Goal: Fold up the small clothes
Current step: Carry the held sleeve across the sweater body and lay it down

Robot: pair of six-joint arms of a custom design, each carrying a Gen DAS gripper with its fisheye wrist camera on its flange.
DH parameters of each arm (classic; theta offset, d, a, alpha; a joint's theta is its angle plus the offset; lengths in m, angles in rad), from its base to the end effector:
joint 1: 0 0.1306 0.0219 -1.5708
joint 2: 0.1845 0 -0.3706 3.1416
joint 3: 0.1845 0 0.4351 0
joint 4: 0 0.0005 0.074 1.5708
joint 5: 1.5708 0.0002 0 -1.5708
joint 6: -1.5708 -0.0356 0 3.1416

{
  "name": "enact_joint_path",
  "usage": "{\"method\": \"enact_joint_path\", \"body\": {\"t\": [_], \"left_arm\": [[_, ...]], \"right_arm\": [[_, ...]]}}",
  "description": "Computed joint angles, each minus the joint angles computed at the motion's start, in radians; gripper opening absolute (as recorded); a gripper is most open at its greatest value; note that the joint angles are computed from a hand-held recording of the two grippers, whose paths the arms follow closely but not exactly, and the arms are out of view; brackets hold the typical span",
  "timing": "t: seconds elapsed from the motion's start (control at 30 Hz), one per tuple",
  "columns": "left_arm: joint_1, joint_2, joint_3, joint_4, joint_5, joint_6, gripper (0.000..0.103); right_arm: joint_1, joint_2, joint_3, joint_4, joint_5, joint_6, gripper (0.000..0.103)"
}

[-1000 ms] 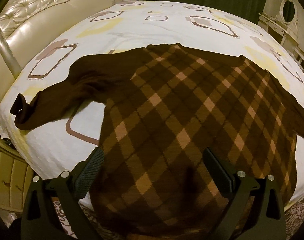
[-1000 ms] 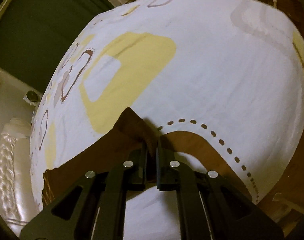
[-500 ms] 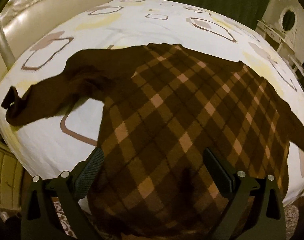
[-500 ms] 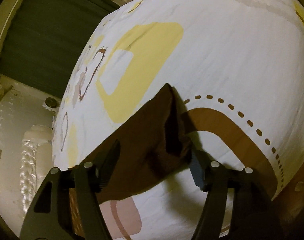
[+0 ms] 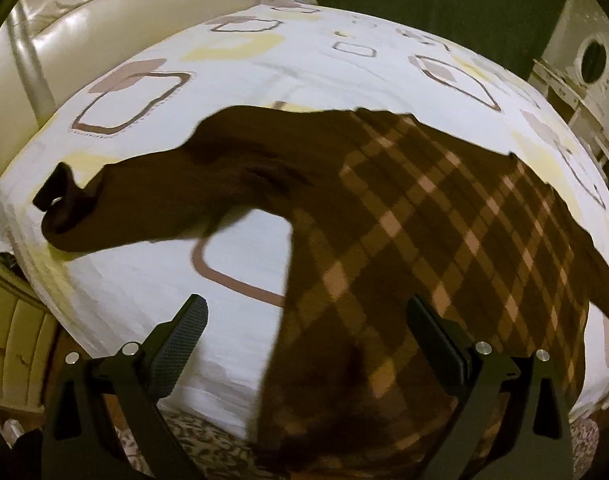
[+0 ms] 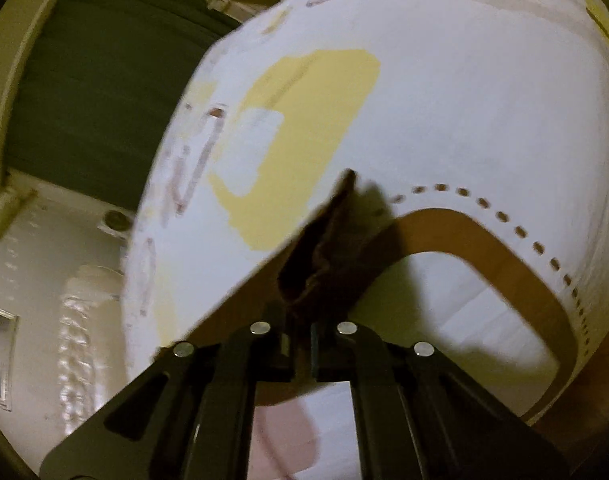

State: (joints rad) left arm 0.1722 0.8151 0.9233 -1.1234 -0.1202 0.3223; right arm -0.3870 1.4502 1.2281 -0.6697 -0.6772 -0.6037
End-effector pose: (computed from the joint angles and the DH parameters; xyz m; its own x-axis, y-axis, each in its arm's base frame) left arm 0.3063 0.0571 0.3964 -0.7203 -0.4445 -0.5326 -0.4856 0.8714 -0.0704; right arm 0.5025 -0.1812 0.3253 -0.6332 0.7358 -0.2402 0.3513 0.5497 0.7579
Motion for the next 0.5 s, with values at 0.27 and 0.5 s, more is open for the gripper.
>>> {"method": "enact_joint_path", "body": {"t": [0.27,0.5], "left_arm": [[0.049,-0.020,-0.002,-0.004,0.008,-0.047,0.099],[0.077,-0.040,-0.016,0.013,0.028,-0.083,0.099]], "right_arm": [[0.111,-0.110,0.034,0.092,-0.068,-0.045,0.003],[0.331,-0.137,0.114,0.171,-0.074,-0.089,0.003]]}}
